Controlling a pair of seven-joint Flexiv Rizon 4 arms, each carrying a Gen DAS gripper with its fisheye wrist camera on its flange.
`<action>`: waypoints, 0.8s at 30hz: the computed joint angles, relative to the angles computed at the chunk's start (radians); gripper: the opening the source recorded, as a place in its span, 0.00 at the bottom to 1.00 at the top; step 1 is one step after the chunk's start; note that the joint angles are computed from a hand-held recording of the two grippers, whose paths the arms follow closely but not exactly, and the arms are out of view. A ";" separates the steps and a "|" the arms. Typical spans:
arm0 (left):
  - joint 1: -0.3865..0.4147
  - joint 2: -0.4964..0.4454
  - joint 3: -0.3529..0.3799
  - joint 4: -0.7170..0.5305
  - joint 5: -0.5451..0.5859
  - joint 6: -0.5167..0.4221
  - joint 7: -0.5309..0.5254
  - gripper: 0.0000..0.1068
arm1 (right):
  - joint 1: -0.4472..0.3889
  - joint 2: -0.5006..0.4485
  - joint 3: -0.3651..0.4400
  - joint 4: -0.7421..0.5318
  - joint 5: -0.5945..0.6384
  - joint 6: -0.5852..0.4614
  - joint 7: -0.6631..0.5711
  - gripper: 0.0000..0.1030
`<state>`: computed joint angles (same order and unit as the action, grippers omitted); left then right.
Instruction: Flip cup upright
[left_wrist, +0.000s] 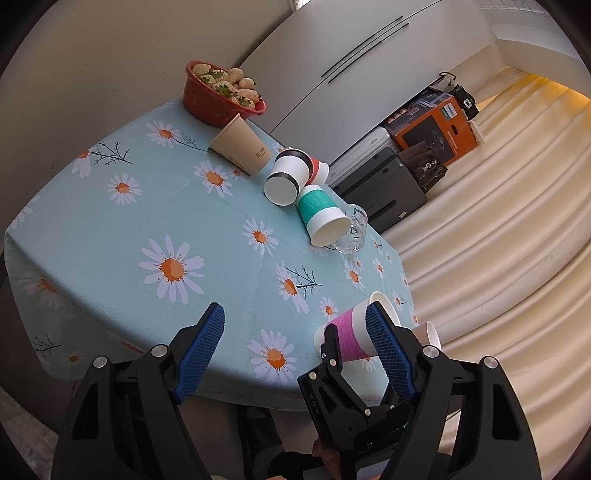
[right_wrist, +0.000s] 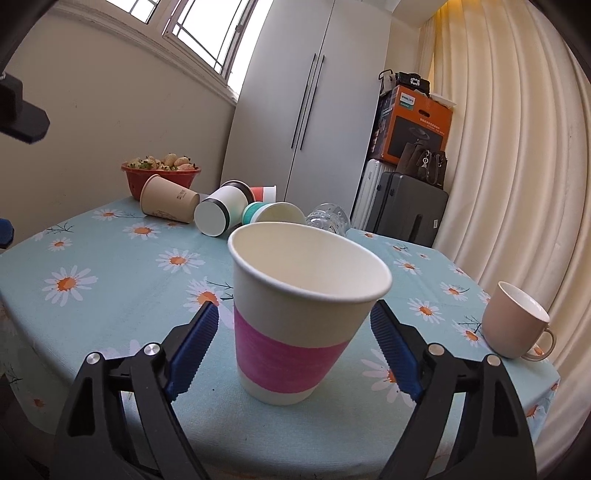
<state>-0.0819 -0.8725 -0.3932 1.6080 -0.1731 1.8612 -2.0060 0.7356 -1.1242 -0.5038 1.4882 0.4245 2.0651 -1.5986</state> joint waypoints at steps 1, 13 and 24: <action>-0.003 0.000 0.004 0.000 -0.002 0.001 -0.001 0.72 | -0.005 0.013 0.011 0.010 -0.010 -0.005 -0.001 0.83; -0.105 0.038 0.134 0.021 -0.031 0.050 0.001 0.72 | -0.089 0.194 0.155 0.181 -0.088 0.057 -0.008 0.84; -0.531 0.068 0.556 0.048 -0.304 0.134 0.240 0.72 | -0.256 0.427 0.343 0.407 -0.207 0.159 -0.041 0.84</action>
<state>-0.6131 -0.8043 0.1631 1.6562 -0.4774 1.9949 -1.7661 0.4792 -0.6977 -0.1607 1.8952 0.2173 2.2236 -1.6393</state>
